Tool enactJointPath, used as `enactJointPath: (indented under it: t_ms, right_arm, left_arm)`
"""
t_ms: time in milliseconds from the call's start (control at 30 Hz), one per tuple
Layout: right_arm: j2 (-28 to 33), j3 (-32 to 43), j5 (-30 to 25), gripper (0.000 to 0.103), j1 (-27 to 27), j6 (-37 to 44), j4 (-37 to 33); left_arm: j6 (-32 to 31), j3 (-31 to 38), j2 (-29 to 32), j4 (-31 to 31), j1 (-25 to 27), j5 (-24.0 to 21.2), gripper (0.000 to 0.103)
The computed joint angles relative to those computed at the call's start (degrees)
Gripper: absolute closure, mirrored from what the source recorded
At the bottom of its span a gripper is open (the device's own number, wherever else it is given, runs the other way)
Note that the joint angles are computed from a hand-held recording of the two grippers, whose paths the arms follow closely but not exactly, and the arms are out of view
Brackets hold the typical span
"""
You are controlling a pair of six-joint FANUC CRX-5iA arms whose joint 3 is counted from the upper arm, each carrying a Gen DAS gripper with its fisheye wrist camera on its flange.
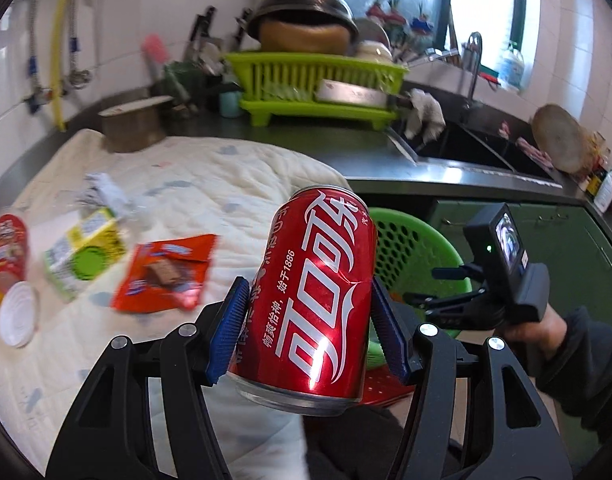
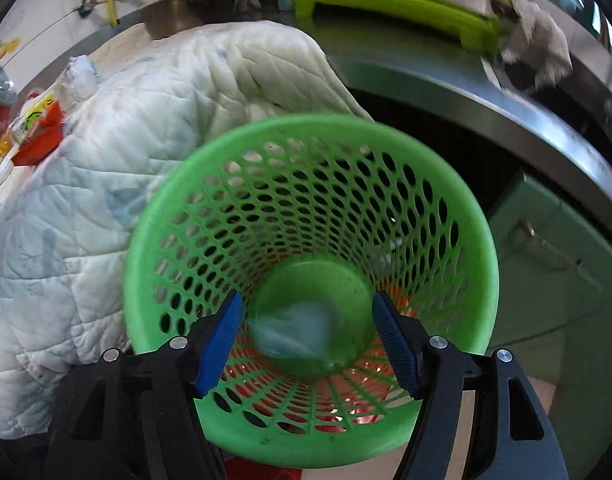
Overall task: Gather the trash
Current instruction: 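Carry the can and milk carton to the green basket and release both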
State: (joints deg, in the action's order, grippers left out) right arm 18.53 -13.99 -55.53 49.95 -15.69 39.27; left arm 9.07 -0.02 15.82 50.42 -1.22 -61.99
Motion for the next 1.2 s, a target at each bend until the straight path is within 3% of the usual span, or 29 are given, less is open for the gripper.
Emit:
enactJointPath:
  t_ms: [200, 333, 733, 833, 1067, 1200]
  right_arm:
    - [-3.5, -6.1, 2.5, 0.038, 1.0, -7.0, 3.7]
    - [-6.3, -9.1, 2.0, 0.031, 2.2, -12.1, 6.5]
    - [-11.1, -11.4, -9.2, 0.022, 8.8, -18.5, 10.6]
    - [-11.4, -11.4, -11.7, 0.021, 10.3, -19.7, 11.0]
    - [-11.6, -11.5, -11.7, 0.021, 10.6, -20.4, 11.8]
    - [-11.6, -11.3, -11.4, 0.021, 10.5, -20.2, 12.7]
  left_arm:
    - [2.8, 1.0, 1.3, -3.9, -3.8, 0.1, 0.043]
    - [5.2, 2.2, 2.7, -6.8, -6.0, 0.2, 0.043]
    - [13.1, 6.4, 7.9, -14.2, -11.2, -2.1, 0.041]
    - [13.7, 6.6, 8.6, -14.2, -11.6, -3.0, 0.040]
    - [14.0, 6.2, 8.9, -13.4, -11.8, -4.1, 0.028]
    - [12.9, 5.5, 7.9, -12.5, -11.1, -4.1, 0.028]
